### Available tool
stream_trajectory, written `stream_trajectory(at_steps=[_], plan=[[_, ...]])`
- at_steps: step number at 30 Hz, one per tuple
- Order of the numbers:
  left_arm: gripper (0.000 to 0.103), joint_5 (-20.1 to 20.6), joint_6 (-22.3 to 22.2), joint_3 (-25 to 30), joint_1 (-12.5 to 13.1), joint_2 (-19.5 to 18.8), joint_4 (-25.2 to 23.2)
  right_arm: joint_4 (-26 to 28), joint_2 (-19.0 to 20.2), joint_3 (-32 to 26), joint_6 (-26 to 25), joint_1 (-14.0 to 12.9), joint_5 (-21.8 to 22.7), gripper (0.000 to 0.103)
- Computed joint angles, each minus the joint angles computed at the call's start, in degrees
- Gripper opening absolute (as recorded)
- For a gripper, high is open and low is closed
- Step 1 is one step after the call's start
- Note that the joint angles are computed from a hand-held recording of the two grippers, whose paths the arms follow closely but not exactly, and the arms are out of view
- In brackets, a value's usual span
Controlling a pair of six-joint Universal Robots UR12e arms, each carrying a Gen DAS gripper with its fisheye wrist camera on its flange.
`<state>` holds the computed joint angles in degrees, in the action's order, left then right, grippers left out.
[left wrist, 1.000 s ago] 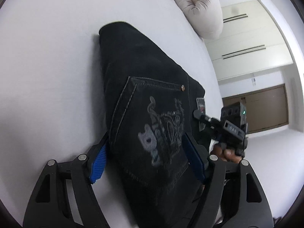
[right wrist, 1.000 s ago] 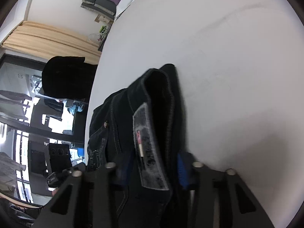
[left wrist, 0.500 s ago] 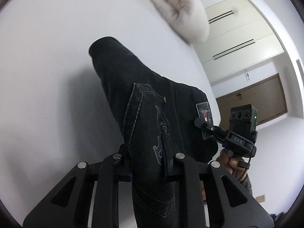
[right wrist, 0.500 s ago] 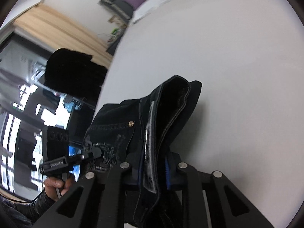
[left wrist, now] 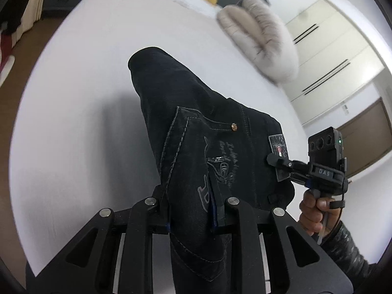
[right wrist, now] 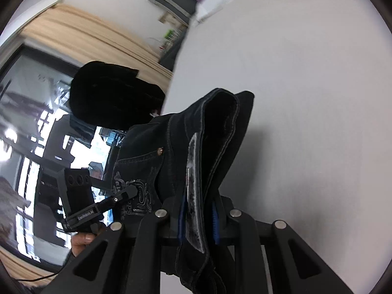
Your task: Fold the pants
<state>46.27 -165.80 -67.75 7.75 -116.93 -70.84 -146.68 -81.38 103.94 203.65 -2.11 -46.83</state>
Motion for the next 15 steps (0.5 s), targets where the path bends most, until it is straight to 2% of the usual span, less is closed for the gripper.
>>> stream_trajectory(at_steps=[2, 3, 4, 6, 9, 11, 12, 15], plan=[[0.027, 2.1, -0.1, -0.3, -0.1, -1.1, -0.5, -0.4, 1.2, 1.1, 1.2, -0.3, 1.0, 0.02], [0.03, 1.8, -0.4, -1.0, 0.1, -1.2, 0.1, -2.8, 1.7, 2.4, 3.2, -0.8, 2.4, 0.022], [0.036, 0.5, -1.3, -2.0, 0.5, -1.4, 1.3, -5.0, 2.2, 3.4, 5.0, -1.4, 4.0, 0.027], [0.038, -3.6, -2.1, -3.2, 1.4, -1.8, 2.9, -14.3, 3.7, 6.2, 10.9, -3.0, 9.7, 0.026], [0.038, -3.9, -1.4, -3.7, 1.6, -1.6, 4.3, -18.7, 3.9, 7.2, 14.3, -3.6, 11.2, 0.026], [0.041, -1.1, -2.7, -4.9, 1.1, -0.3, 6.8, -18.4, 3.1, 7.5, 15.2, -3.6, 9.9, 0.032], [0.042, 1.3, -3.8, -6.4, 0.7, 0.8, 9.3, -17.6, 1.9, 7.9, 15.0, -3.4, 7.9, 0.037], [0.05, 12.7, -5.8, -10.9, -0.9, 5.0, 21.9, -11.0, -3.1, 8.7, 10.2, -2.1, -2.1, 0.05]])
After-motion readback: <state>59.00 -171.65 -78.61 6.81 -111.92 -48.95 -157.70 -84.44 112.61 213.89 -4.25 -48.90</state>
